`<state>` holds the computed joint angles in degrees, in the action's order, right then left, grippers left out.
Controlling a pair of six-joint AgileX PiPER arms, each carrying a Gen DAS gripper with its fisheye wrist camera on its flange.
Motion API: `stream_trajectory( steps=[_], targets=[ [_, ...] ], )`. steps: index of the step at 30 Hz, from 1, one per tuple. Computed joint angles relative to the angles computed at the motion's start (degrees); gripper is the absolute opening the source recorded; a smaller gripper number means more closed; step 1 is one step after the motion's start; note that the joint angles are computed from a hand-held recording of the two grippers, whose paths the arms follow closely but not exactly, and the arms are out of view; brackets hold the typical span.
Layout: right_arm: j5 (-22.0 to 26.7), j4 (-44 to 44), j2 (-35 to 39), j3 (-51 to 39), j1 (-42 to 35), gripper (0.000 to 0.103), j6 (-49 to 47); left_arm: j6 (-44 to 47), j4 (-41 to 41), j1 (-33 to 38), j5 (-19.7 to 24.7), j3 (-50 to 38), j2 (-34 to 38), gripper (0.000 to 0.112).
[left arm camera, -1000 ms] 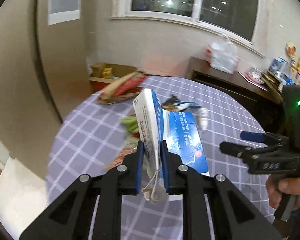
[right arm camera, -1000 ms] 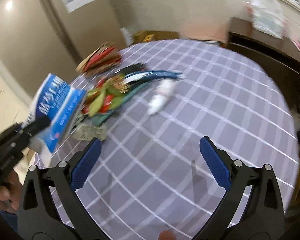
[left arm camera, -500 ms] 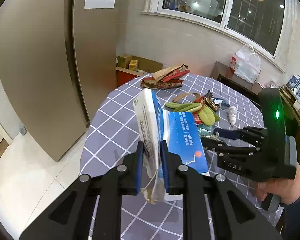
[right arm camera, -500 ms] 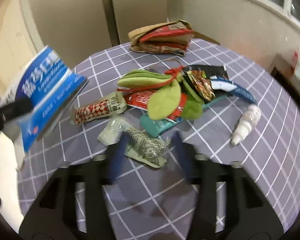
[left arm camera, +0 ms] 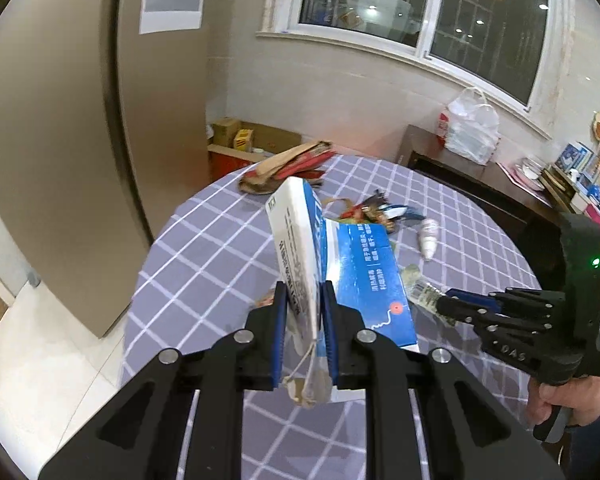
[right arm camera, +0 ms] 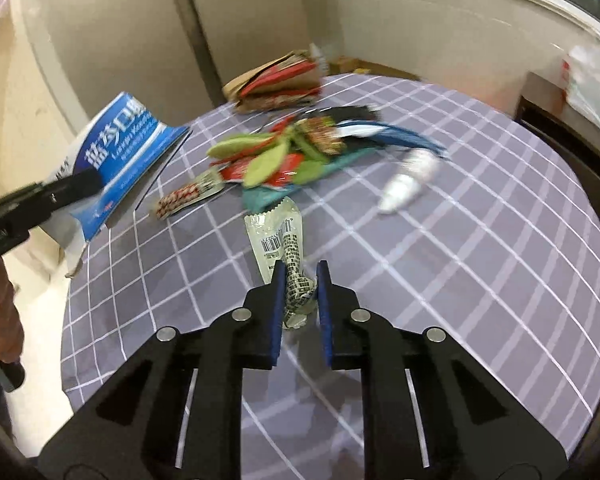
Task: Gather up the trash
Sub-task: 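Grasp the clear snack wrapper with the right gripper, then carry the box with the left gripper while the right carries the wrapper into the wastebasket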
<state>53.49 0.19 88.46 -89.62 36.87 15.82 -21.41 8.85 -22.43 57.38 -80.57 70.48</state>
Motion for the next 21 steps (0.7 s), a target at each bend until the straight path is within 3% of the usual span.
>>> stream_trajectory(
  steps=[11,16,21],
  targets=[
    [-0.54,4.51,-15.07,9.82,-13.41,0.015,-1.39,-5.17,5.38,-14.43,0.88,-13.04,11.04,0.016],
    [1.8,9.74,-21.82,12.27,-25.17,0.015,-6.9,-4.53,5.76,-20.21,2.26,-22.47,18.49,0.016],
    [5.75,18.64,-26.5,13.62,-43.4,0.015,-17.39,-1.9,4.92,-26.13,5.57,-36.17,28.62,0.016]
  ],
)
